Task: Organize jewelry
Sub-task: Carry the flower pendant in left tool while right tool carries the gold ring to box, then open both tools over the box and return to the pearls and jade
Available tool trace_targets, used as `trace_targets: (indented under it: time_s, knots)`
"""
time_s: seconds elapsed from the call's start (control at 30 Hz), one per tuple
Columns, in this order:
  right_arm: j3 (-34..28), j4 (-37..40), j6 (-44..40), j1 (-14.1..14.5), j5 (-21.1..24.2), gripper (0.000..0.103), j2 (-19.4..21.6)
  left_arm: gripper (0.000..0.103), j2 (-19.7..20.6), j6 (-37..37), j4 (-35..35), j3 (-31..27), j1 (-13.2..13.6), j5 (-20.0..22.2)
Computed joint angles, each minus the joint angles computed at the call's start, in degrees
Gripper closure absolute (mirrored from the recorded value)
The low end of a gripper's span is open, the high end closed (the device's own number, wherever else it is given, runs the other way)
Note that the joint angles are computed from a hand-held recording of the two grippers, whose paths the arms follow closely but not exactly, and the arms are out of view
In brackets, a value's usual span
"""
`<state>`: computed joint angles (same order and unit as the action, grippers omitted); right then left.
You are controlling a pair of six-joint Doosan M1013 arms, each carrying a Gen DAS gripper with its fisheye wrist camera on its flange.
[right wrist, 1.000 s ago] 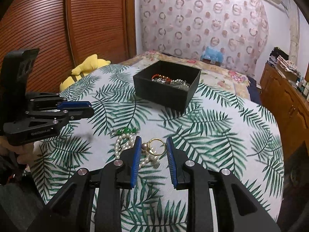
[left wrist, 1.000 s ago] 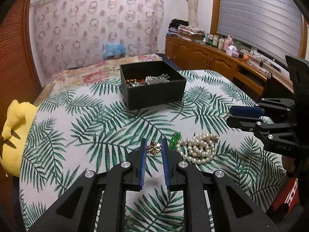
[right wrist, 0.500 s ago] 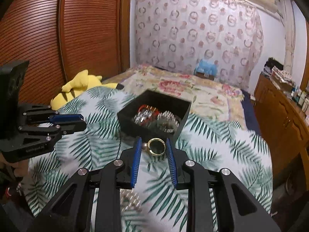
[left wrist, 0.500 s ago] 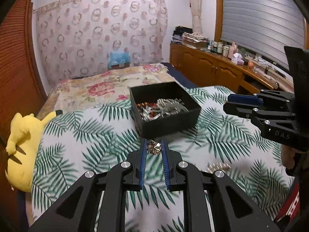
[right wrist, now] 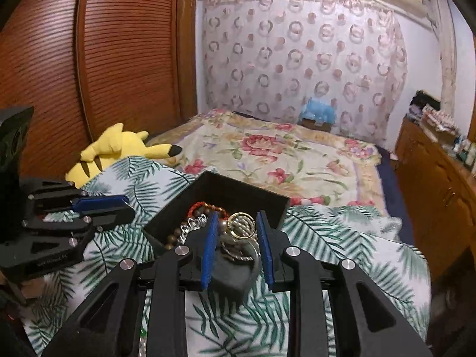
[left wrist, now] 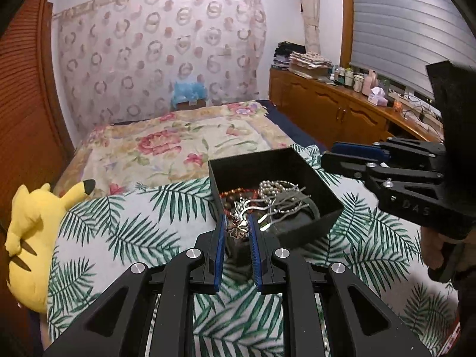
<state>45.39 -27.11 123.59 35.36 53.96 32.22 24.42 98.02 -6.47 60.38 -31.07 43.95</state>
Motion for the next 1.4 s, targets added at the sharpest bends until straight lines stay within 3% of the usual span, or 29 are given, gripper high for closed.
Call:
trace_targets:
  time_s: [0.1,0.17,0.4,0.53,0.6,0.67,0.77,1.13,1.4]
  knots:
    - [-0.9,2.5,-0.8,-0.9,-0.5,0.071,0.7,0.089,0.9,-0.3,0.9,-1.3,-0.3,0.5]
    - [-0.9,3.0,-0.8,-1.2,-0.7,0.058,0.7,0.089,1.3,-0.4,1.0,-1.9,-0.5,0.8]
    - [2.6,1.3,3.6,-1.4,-1.2,0.058,-1.0,0.089,3.3,-0.7,0.3,-5.0,-1.1,2.9]
    - [5.0,-3.7,7.3,-0.8,1.2,0.053,-2.1,0.088,4.4,-1.0,0.8,-6.4,-1.6,3.8]
    - [6.5,-4.2,8.0,-0.7,0.9,0.052,-2.9,0.074,4.5,-0.9,0.8,-6.5,-1.8,3.9]
    - [7.3,-4.8,8.4,-0.5,1.4,0.052,-3.4,0.047,4.0,-1.3,1.4,-5.6,-1.9,2.8]
    - [8.8,-5.2,8.7,0.0,1.4,0.052,-4.3,0.031,3.5,-2.3,1.7,-4.9,-1.8,2.9]
    - [14.9,-3.5,9.6,2.7,-0.6,0.052,-7.8,0.013,-0.7,2.4,-3.6,2.0,-0.6,3.6]
    - [18.0,0.8,6.2,4.1,-0.2,0.052,-9.5,0.013,-3.2,4.1,-4.3,7.2,-0.2,5.2]
